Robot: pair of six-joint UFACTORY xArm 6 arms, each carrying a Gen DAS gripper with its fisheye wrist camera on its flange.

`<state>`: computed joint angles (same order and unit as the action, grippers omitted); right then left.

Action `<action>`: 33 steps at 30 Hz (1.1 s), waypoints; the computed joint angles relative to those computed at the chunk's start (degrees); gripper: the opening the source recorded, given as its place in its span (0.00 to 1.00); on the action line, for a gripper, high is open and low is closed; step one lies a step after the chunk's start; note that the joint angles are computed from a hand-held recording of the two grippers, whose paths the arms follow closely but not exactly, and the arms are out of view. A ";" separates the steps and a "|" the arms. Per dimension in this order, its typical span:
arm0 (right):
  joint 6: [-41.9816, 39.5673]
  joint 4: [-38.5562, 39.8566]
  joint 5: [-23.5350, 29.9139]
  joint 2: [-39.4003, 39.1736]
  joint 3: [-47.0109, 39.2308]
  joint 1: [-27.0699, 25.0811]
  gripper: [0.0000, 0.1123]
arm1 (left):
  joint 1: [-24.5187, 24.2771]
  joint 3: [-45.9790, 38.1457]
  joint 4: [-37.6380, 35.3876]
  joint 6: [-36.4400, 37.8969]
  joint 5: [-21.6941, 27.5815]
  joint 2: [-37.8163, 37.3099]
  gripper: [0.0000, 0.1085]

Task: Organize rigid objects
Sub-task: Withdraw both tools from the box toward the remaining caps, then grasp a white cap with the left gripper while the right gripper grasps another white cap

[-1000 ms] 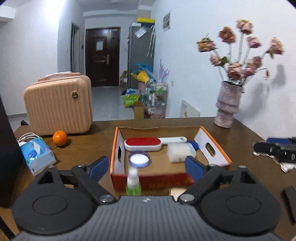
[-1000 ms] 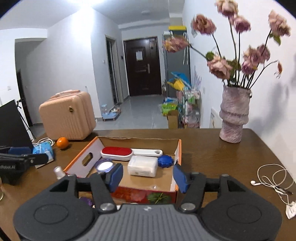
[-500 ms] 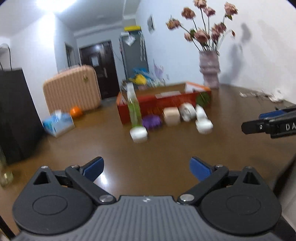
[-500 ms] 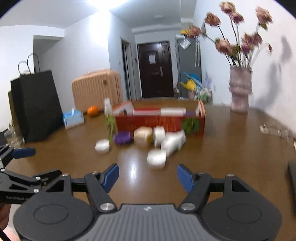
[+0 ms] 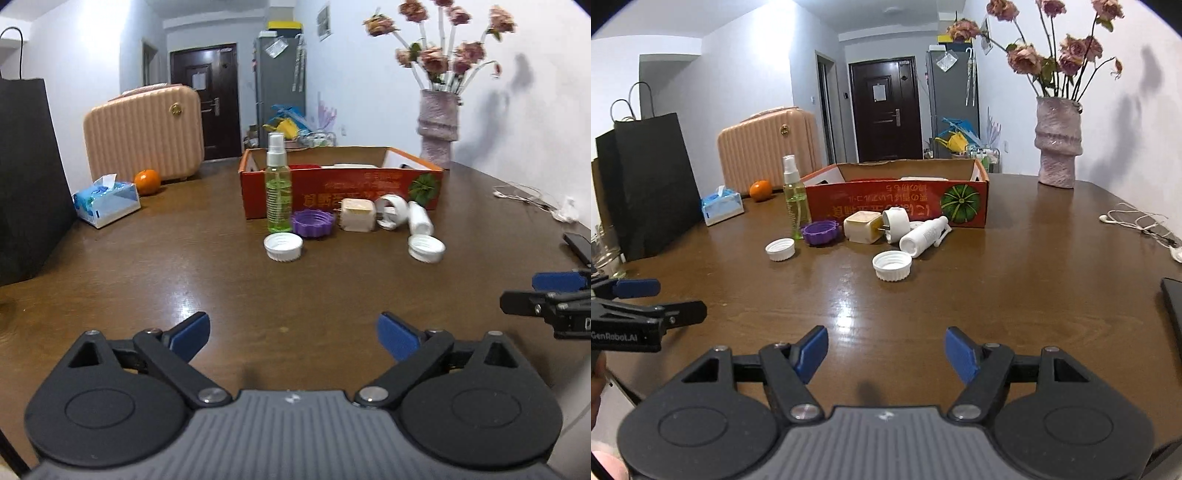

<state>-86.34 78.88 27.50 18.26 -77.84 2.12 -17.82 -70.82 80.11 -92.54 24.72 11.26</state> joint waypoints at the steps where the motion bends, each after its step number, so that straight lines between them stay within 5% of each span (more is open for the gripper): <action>1: 1.40 -1.22 -0.10 1.26 -1.59 0.30 0.62 | 0.46 -1.48 -1.13 1.05 0.05 1.23 0.86; 11: 19.22 -18.86 0.64 17.30 -23.29 2.56 0.61 | 6.35 -20.03 -18.14 19.73 -3.30 16.44 0.80; 15: 26.37 -26.27 2.55 24.42 -33.42 3.24 0.60 | 7.98 -27.55 -35.37 36.10 -5.58 23.16 0.74; 19: 30.80 -31.14 6.75 30.48 -42.94 3.29 0.53 | 8.35 -32.83 -43.94 43.24 -5.28 27.57 0.65; 24: 32.84 -34.27 10.79 34.90 -50.24 3.35 0.36 | 8.21 -35.80 -41.35 42.13 -4.28 29.51 0.38; 28: 32.10 -33.60 10.97 34.37 -49.51 3.21 0.35 | 8.03 -34.02 -41.41 42.42 -4.70 28.14 0.38; 33: 26.61 -28.63 8.08 27.49 -39.63 2.91 0.35 | 7.22 -26.02 -33.35 34.35 -6.59 21.55 0.38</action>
